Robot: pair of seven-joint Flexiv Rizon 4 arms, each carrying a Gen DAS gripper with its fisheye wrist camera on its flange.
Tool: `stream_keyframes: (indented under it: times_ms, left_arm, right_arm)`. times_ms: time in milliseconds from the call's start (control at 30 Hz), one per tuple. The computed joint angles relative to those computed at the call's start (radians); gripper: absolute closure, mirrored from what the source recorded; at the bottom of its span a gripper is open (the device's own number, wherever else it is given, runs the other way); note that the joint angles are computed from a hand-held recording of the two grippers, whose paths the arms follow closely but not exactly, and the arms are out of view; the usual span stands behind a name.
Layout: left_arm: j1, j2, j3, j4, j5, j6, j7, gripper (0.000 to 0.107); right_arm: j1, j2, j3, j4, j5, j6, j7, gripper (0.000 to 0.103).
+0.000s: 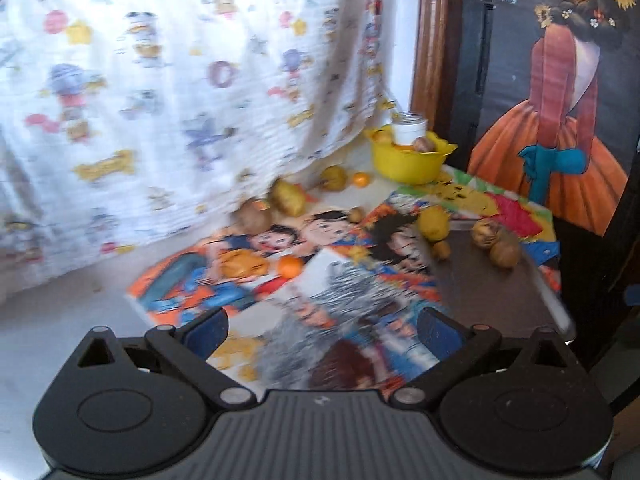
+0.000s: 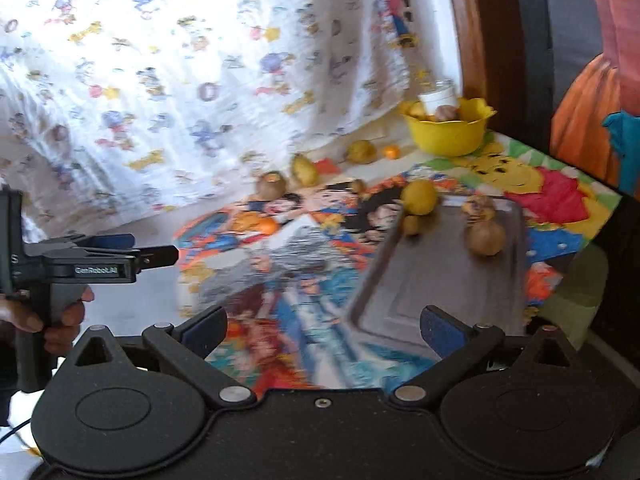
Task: Organize fruits
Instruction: 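Swing both tools away from the tray back toward the fruits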
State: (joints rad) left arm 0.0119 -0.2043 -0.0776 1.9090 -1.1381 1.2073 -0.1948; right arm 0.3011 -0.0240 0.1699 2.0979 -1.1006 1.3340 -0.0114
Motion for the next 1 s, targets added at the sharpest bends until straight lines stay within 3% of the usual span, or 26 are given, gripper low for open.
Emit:
stream_keyframes:
  times_ms: [167,400,533,700,767,1000]
  left_arm:
    - [0.057,-0.004,0.044,-0.049,0.105,-0.037,-0.06,0.004]
    - [0.123,-0.025,0.047,-0.165,0.17,-0.077,-0.149,0.004]
    - [0.139,-0.035,-0.005,-0.233,0.034,-0.045,-0.069,0.004]
    - [0.109,-0.079,-0.061,-0.33,-0.136,0.047,0.064,0.004]
    - [0.093,-0.109,-0.079,-0.368,-0.196,0.087,0.095,0.004]
    - [0.064,-0.252,-0.107,-0.453,-0.099,0.184,-0.074,0.004]
  right_arm:
    - [0.045,-0.033,0.019,-0.084,0.131,-0.014,-0.077,0.001]
    - [0.118,-0.125,0.031,-0.332,0.481,-0.096,-0.332,0.001]
    - [0.166,-0.202,-0.014,-0.533,0.477,-0.122,-0.444,0.001]
    - [0.197,-0.333,-0.058,-0.806,0.504,-0.178,-0.664,0.001]
    - [0.207,-0.379,-0.102,-0.882,0.495,-0.177,-0.693,0.0]
    - [0.121,-0.551,-0.08,-1.066,0.717,-0.122,-0.872,0.0]
